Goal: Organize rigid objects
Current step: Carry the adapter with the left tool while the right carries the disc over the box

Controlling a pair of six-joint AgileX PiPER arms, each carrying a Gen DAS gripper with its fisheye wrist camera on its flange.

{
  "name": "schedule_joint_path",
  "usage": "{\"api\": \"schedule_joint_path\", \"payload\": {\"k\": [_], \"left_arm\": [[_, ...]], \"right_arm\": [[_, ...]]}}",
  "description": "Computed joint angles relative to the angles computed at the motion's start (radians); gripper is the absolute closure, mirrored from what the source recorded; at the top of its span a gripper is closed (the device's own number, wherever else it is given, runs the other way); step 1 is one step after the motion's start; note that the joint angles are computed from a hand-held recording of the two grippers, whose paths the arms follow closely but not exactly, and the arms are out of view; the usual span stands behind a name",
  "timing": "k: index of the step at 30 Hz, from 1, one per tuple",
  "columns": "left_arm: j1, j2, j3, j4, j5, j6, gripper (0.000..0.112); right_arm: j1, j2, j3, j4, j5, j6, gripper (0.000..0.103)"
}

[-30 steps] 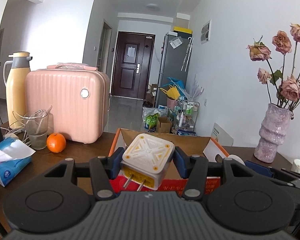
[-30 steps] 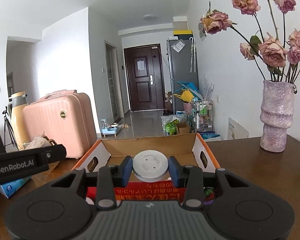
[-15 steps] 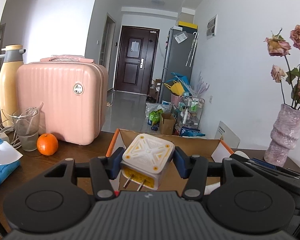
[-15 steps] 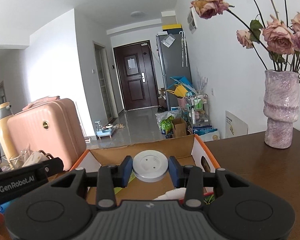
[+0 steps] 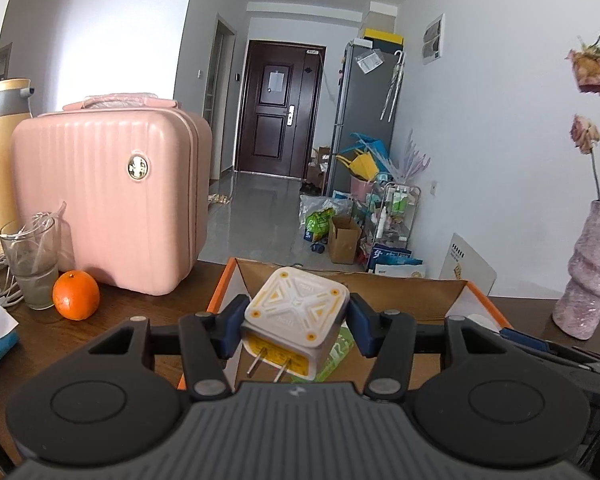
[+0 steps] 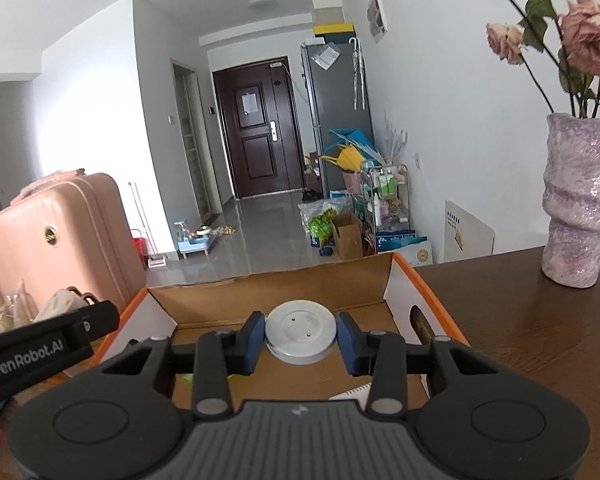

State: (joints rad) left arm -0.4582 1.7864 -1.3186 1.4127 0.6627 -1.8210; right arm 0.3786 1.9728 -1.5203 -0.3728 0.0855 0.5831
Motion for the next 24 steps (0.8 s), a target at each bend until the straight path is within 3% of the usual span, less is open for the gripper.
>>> {"api": "schedule_joint_path", "payload": {"k": [5,11,24], "left_arm": [[0.032,0.050,-0.056,-0.042,-0.023,0.063,0.058],[0.061,0.107,-0.118,-0.105,-0.044,0.150,0.058],[0.093,0.174,-0.191,-0.203,-0.063,0.268,0.057]], "right_arm": [[0.000,0.052,-0.085,0.183,0.069,-0.179,0.065],[0.008,0.112,-0.176,0.149,0.145,-0.152,0.065],[0.008,0.164,-0.238,0.167,0.189,-0.181,0.064]]}}
